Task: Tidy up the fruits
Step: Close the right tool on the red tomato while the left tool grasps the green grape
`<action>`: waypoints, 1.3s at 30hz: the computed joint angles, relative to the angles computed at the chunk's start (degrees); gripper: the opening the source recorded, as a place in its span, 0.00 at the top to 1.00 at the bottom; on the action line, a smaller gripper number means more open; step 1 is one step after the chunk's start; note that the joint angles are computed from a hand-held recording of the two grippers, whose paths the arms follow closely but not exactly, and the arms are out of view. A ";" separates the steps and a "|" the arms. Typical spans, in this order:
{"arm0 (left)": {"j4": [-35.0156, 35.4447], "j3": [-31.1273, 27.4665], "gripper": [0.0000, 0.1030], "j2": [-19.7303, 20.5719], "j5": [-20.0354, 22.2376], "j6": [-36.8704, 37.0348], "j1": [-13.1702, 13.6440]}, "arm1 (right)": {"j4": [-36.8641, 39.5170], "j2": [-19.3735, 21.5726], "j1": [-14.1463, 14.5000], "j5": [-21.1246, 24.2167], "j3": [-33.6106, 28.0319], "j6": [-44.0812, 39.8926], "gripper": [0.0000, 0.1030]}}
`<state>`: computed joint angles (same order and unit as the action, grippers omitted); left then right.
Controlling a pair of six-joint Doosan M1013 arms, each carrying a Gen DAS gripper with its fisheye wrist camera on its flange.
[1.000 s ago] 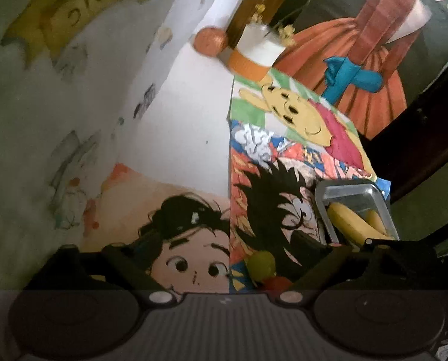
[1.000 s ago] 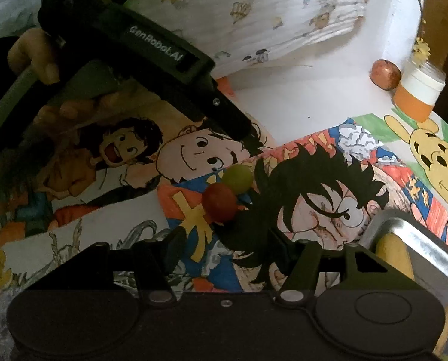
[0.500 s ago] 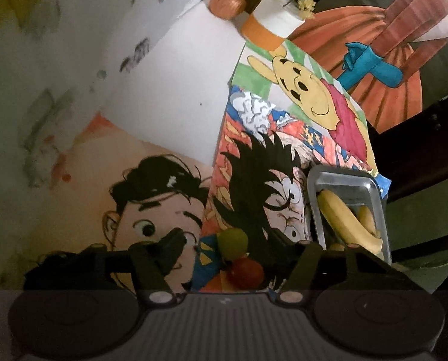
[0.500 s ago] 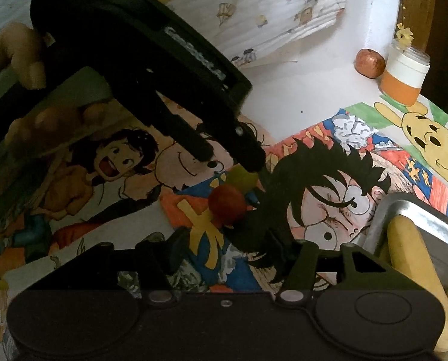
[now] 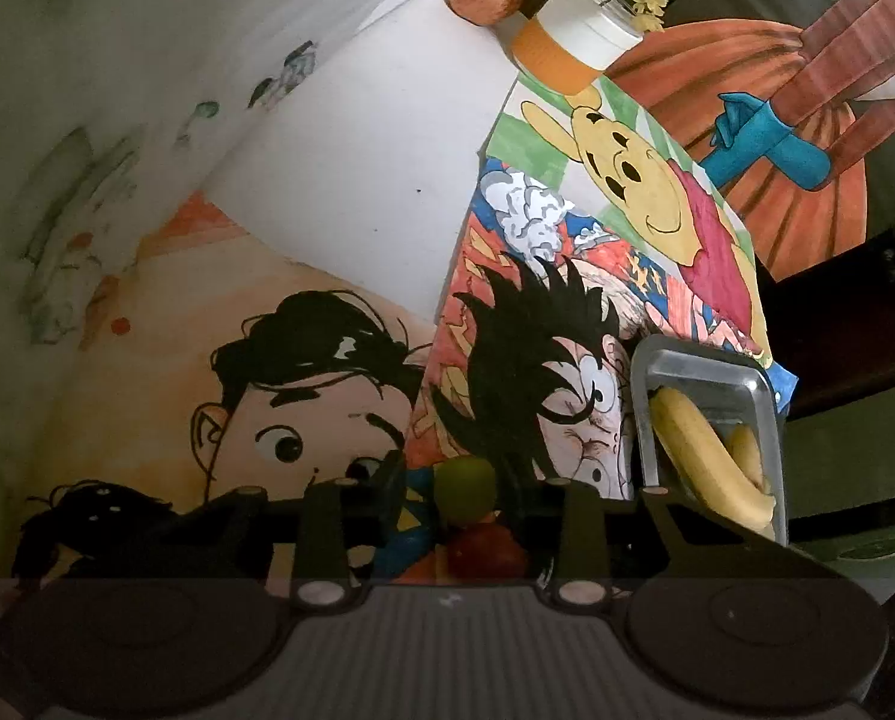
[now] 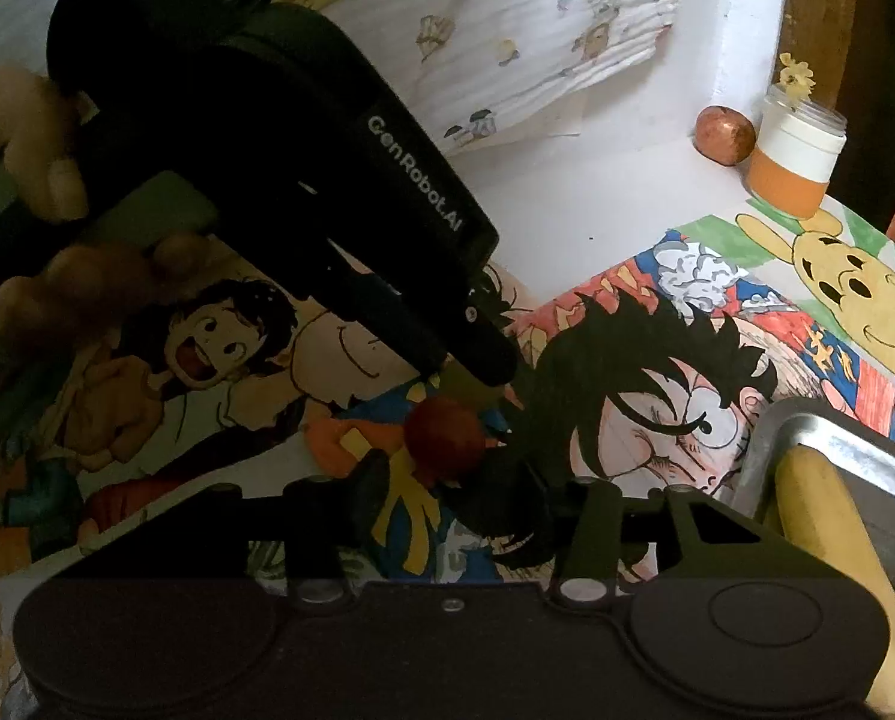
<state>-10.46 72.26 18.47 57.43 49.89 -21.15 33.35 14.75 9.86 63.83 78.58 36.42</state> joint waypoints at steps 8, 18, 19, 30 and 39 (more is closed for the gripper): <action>-1.64 0.49 0.74 0.00 -1.20 0.19 -0.01 | 0.38 -0.13 0.04 -0.44 0.23 0.66 0.56; -2.63 1.45 0.75 -0.39 -2.88 -0.88 0.31 | 1.27 -0.06 0.18 -1.39 0.50 0.50 0.60; -2.82 1.65 0.75 -0.48 -3.16 -0.94 0.37 | 1.32 -0.09 0.23 -1.60 0.57 0.34 0.61; -3.91 3.50 0.76 -1.37 -5.89 -1.94 0.56 | 1.85 -0.33 -0.18 -1.31 0.84 0.44 0.70; -3.59 6.38 0.76 -3.19 -9.70 -3.68 -0.11 | 2.88 -2.20 -1.77 -1.45 2.90 0.91 0.70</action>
